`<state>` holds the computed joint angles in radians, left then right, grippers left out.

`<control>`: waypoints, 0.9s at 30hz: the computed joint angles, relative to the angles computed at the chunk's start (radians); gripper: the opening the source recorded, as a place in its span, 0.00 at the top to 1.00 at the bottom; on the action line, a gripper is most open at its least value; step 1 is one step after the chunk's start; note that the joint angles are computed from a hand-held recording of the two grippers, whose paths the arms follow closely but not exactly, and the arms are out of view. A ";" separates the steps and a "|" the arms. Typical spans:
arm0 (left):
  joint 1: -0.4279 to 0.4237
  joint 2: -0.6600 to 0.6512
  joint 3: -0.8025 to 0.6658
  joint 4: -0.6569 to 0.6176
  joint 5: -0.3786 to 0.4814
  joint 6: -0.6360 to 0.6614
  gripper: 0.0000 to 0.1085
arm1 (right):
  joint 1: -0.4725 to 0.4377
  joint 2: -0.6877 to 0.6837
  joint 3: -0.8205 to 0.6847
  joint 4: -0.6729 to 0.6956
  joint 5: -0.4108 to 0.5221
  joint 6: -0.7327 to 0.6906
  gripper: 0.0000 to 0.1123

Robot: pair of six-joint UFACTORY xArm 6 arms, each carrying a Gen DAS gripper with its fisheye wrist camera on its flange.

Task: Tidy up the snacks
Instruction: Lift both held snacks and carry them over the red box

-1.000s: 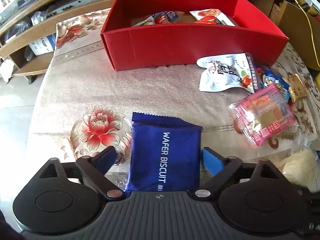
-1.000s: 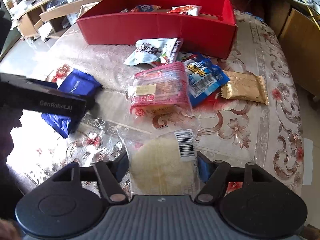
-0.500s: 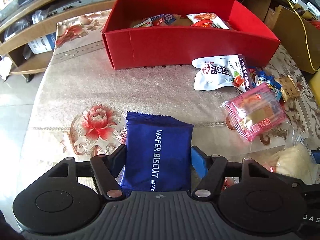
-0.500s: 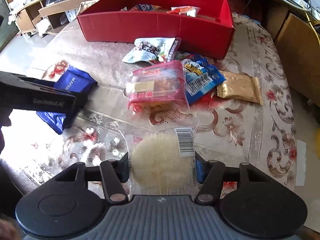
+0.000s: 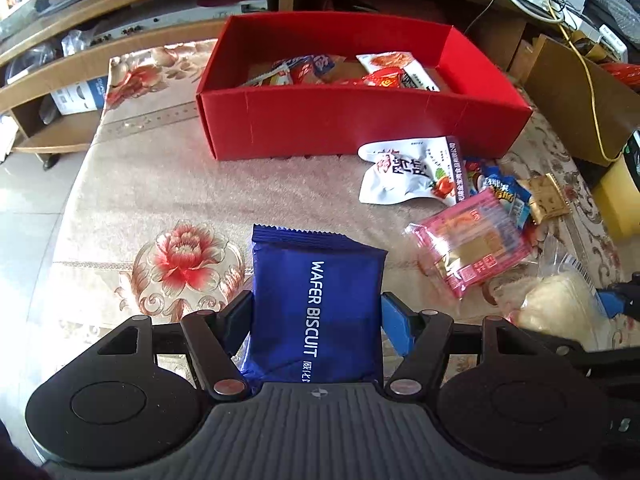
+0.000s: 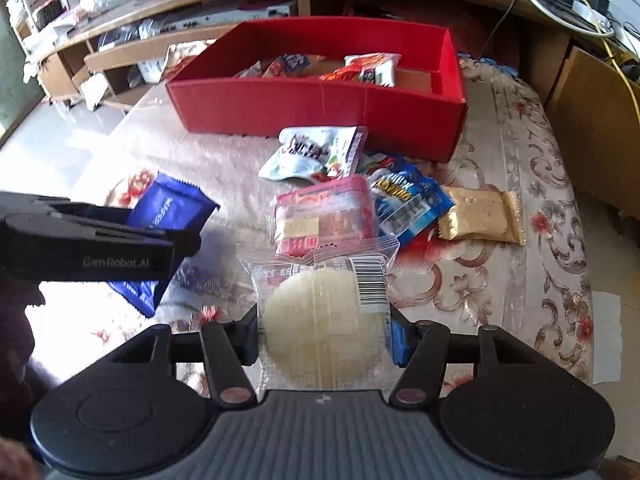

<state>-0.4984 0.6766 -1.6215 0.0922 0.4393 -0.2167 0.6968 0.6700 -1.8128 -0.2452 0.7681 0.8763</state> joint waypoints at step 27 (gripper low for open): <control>-0.015 0.100 -0.225 0.037 0.003 -0.057 0.33 | -0.065 0.106 -0.216 -0.131 -0.025 0.116 0.47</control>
<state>-0.5133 0.7770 -1.8468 0.1290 0.4421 -0.2732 0.6317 0.7764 -2.0286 -0.3764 0.7431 0.9923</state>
